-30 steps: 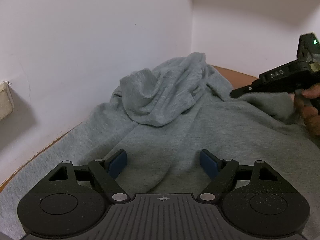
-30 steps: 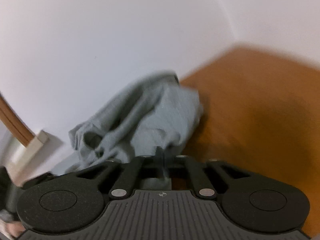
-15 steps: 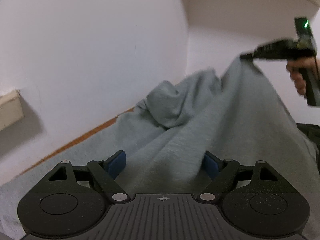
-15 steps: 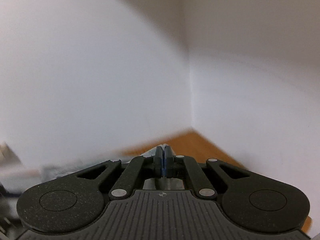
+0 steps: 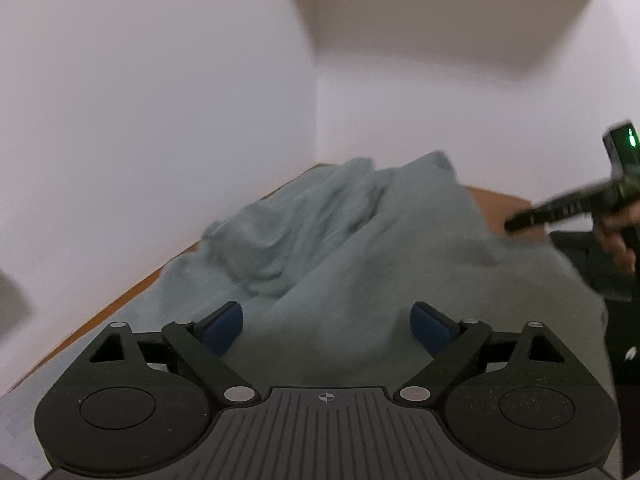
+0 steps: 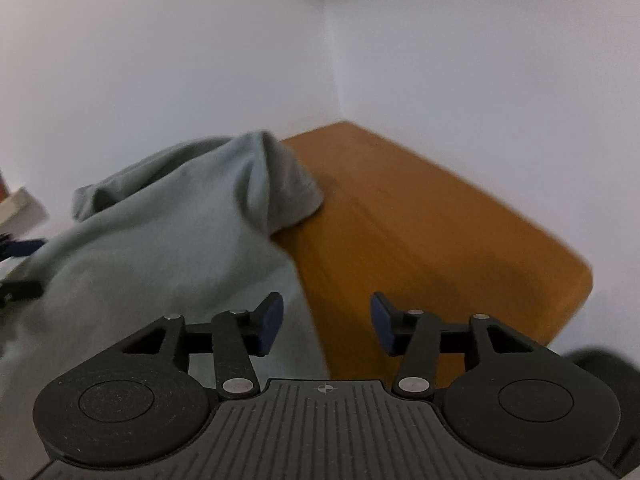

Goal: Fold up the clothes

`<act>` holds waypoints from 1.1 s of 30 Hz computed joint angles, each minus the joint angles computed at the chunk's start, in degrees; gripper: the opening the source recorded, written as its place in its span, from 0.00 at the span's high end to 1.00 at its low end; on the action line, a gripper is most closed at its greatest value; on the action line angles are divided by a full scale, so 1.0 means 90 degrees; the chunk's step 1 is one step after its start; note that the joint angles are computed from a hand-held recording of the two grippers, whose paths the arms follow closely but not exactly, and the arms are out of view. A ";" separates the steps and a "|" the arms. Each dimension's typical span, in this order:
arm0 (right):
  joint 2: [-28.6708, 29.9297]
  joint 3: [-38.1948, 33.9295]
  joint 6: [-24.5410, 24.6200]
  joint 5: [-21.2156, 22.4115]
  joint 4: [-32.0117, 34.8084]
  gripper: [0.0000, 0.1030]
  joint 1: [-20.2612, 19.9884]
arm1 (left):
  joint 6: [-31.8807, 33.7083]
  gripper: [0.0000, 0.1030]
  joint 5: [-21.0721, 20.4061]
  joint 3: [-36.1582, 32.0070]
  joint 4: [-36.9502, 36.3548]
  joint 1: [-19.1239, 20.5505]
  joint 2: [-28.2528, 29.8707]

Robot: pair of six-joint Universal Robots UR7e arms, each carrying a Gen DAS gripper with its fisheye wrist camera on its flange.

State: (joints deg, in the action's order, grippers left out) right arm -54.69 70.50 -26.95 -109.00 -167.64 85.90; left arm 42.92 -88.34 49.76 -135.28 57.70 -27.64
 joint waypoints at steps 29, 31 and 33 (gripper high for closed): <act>-0.0520 0.1268 -0.0279 0.1588 -0.0852 0.96 0.0001 | -0.1036 0.10 0.0906 -0.1840 0.0844 -0.0985 0.1631; -0.0572 0.1423 -0.0526 0.1622 -0.0853 0.96 0.0084 | -0.1033 0.10 0.0949 -0.2029 0.0954 -0.1051 0.1793; -0.0605 0.1569 -0.0729 0.1642 -0.0902 0.96 0.0157 | -0.0919 0.10 0.0929 -0.2082 0.1023 -0.1102 0.1874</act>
State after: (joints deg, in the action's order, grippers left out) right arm -60.13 84.62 -33.51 -94.22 -175.75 87.31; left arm 34.65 -79.98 31.03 -126.07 47.78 -10.77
